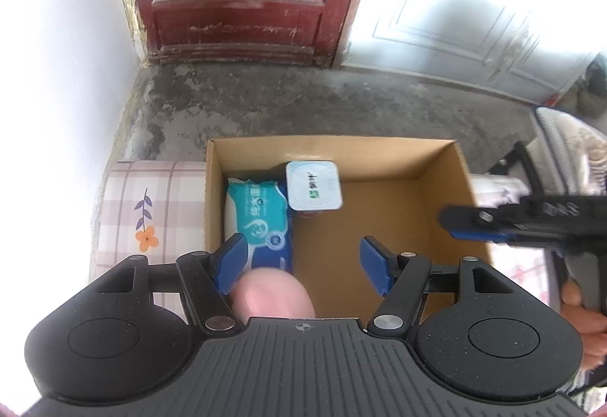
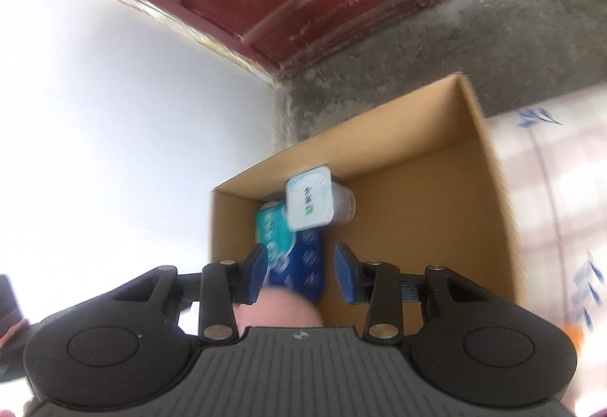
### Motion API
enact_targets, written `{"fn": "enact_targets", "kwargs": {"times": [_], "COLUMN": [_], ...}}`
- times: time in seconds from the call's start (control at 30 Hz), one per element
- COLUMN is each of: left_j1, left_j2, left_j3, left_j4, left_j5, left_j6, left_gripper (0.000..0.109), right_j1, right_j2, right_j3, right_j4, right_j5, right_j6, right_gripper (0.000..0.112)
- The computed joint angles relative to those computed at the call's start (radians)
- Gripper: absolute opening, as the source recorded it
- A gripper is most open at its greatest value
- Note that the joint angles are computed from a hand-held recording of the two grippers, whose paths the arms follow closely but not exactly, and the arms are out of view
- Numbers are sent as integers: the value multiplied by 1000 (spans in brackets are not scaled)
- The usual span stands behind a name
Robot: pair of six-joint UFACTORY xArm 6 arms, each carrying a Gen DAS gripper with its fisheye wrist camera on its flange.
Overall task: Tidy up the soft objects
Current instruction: 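Move the right gripper to the pink knitted pad and grasp it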
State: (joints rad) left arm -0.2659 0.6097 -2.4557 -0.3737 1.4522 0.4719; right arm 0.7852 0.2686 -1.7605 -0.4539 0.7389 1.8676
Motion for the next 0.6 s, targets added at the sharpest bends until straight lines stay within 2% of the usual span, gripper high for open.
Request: {"fn": "enact_targets", "kwargs": {"times": [0.07,0.3,0.4,0.5,0.6], "left_j1": [10,23,12,-12,-49], "left_j2": [-55,-235,-337,-428,-484], "left_j3": [53,259,422,592,723], "left_j4": [-10,-35,-51,-70,-84], "left_j5": [7,68,71,76,101], "left_j6": [15,61,96,120,130], "left_gripper": [65,66,66,66,65], "right_j1": [46,236,321,372,387], "right_j2": [-49,-154,-188,-230,-301], "right_j3": [13,-13,-3,65,216], "right_j4": [-49,-142,-138,-85,-11], "right_j5": [55,336,446,503,477], "right_j6": [71,283,367,440,530], "right_gripper": [43,43,43,43,43]}}
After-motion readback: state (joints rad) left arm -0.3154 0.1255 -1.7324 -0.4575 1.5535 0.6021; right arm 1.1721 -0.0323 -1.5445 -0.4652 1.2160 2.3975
